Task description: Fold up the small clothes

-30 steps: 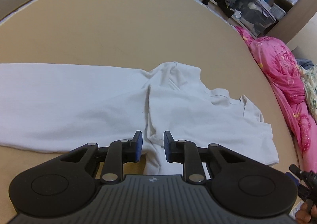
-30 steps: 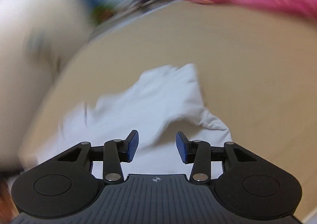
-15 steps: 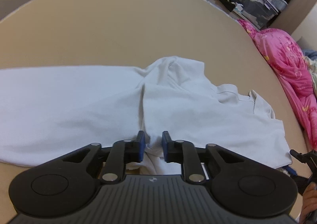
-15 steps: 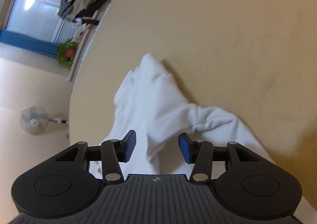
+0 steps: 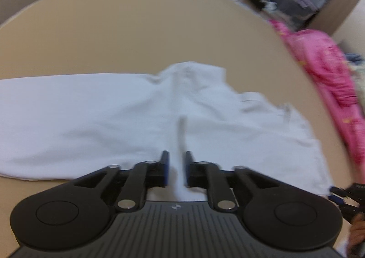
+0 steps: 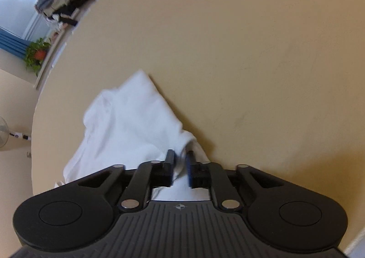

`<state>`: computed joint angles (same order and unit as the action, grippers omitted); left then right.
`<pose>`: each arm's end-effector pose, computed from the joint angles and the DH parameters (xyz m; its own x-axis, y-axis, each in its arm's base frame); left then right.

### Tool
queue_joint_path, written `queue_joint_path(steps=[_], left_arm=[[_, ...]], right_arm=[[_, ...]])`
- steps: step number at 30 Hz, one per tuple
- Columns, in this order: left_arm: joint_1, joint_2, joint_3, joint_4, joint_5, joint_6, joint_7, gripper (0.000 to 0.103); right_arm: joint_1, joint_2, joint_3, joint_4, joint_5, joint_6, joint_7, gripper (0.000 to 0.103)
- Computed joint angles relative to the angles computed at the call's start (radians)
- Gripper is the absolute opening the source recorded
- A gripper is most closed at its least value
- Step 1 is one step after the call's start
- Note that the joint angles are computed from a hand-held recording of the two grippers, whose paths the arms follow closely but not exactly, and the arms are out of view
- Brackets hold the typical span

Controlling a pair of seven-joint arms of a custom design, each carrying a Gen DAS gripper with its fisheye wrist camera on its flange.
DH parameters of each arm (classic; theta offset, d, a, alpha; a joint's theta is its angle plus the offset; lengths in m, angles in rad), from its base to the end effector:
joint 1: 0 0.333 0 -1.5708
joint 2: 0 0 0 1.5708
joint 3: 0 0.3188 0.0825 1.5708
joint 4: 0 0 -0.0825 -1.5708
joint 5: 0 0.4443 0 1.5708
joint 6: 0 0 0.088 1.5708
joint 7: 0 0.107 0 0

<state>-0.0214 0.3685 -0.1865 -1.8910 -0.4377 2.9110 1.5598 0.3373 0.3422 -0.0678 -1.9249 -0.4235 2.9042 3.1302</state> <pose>0.7099 -0.1131 0.3483 0.0998 -0.9136 0.3942 -0.8057 -0.3067 -0.5067 0.6763 0.2157 0.3462 -0.6038 -0.6072 -0.5165 -0.5047 0.7927 -0.3420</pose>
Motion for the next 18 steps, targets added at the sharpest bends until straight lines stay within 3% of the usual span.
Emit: queue_joint_path(steps=[2,3,6,8,12,13,15,16,18], left_arm=[[0.051,0.012,-0.066,0.012,-0.076,-0.014,0.085,0.037],[0.044,0.021,-0.062,0.024,-0.074,-0.033,0.09,0.037],[-0.038,0.044,0.02,0.048,0.033,-0.07,0.005,0.035],[-0.065,0.05,0.041,0.052,0.094,-0.066,-0.013,0.003],[-0.055,-0.012,0.034,-0.022,0.095,0.072,-0.029,0.003],[-0.08,-0.029,0.066,-0.038,0.122,0.088,-0.066,0.003],[-0.151,-0.043,0.161,-0.049,0.221,0.061,-0.182,0.004],[-0.156,-0.039,0.173,-0.038,0.249,0.019,-0.215,0.004],[-0.141,-0.03,0.163,-0.022,0.285,-0.016,-0.24,0.006]], right_arm=[[0.096,-0.018,-0.096,0.012,-0.172,-0.029,0.115,0.039],[0.125,-0.031,-0.122,0.008,-0.258,-0.034,0.169,0.04],[0.116,-0.032,-0.112,0.018,-0.363,0.001,0.196,0.04],[0.123,-0.019,-0.123,0.042,-0.444,0.006,0.248,0.04],[0.129,-0.002,-0.146,0.082,-0.604,0.035,0.383,0.04],[0.121,0.011,-0.146,0.093,-0.629,0.057,0.411,0.04],[0.084,0.018,-0.117,0.095,-0.6,0.097,0.38,0.04],[0.054,0.006,-0.081,0.077,-0.544,0.1,0.318,0.04],[-0.06,0.034,0.06,0.087,-0.304,0.054,0.064,0.04]])
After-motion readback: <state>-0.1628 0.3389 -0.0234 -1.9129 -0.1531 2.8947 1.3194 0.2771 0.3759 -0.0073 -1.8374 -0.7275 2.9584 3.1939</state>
